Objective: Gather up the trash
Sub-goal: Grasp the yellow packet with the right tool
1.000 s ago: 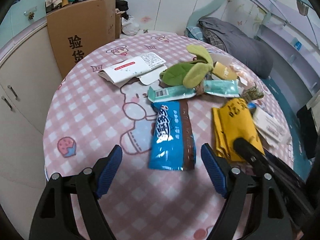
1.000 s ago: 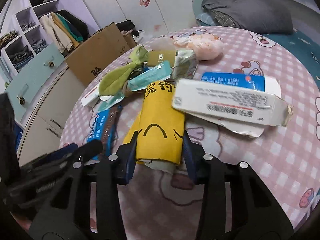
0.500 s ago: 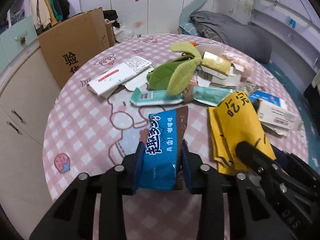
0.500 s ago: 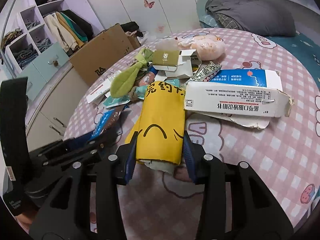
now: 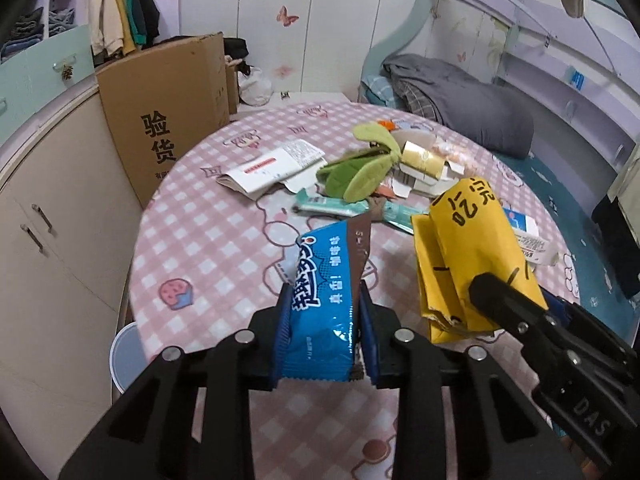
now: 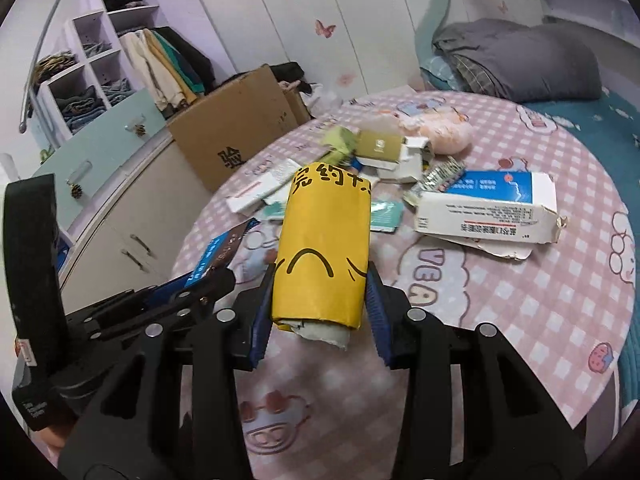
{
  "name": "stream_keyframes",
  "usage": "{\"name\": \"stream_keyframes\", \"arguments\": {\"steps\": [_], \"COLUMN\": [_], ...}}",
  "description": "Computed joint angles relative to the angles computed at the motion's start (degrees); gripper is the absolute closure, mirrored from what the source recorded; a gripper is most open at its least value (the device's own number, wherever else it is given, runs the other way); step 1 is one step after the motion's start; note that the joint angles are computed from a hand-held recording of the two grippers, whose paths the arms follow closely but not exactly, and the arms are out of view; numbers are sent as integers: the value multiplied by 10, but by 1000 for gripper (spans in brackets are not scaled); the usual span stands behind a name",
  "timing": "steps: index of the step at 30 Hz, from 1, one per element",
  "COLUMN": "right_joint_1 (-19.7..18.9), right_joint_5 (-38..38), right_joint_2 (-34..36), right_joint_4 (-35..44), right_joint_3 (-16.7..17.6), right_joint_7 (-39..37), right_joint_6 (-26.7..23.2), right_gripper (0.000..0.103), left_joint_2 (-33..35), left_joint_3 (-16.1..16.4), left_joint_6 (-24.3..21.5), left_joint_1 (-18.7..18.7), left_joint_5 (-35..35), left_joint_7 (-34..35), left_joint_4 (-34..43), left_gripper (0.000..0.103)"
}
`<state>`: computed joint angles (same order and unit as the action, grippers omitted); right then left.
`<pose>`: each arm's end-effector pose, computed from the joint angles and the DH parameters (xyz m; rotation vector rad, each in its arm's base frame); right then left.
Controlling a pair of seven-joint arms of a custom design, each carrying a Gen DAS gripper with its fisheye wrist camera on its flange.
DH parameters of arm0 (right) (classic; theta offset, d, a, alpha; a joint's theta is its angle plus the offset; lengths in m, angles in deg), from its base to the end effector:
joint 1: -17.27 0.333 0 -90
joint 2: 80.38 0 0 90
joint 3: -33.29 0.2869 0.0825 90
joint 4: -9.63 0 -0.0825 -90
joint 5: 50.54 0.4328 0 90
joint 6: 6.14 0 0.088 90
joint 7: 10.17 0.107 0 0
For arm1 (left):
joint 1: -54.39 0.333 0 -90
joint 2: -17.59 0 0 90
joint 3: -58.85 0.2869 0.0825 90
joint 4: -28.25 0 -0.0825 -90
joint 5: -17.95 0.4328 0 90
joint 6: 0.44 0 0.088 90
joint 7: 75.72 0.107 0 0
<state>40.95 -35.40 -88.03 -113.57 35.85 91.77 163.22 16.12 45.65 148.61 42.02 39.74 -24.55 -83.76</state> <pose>0.5517 0.2535 0.5219 -1.5784 1.5519 -0.3142 0.5776 -0.2859 0.5165 -1.8041 1.8595 -0.7826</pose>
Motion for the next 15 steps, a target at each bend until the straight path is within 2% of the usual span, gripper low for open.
{"name": "stream_keyframes", "arguments": {"steps": [6, 15], "right_joint_1": [5, 20], "right_joint_5": [-13, -28], "right_joint_2": [-6, 22], "right_joint_4": [3, 44], "right_joint_3": [9, 26], "right_joint_7": [7, 6], "right_joint_6": [-2, -22], "right_gripper": [62, 62], "left_joint_2": [-49, -121], "left_joint_3": [-1, -9], "left_joint_6": [28, 59], "left_joint_1": [14, 63], "left_joint_5": [-12, -31], "left_joint_7": [-10, -14], "left_joint_4": [-49, -119], "left_gripper": [73, 73]}}
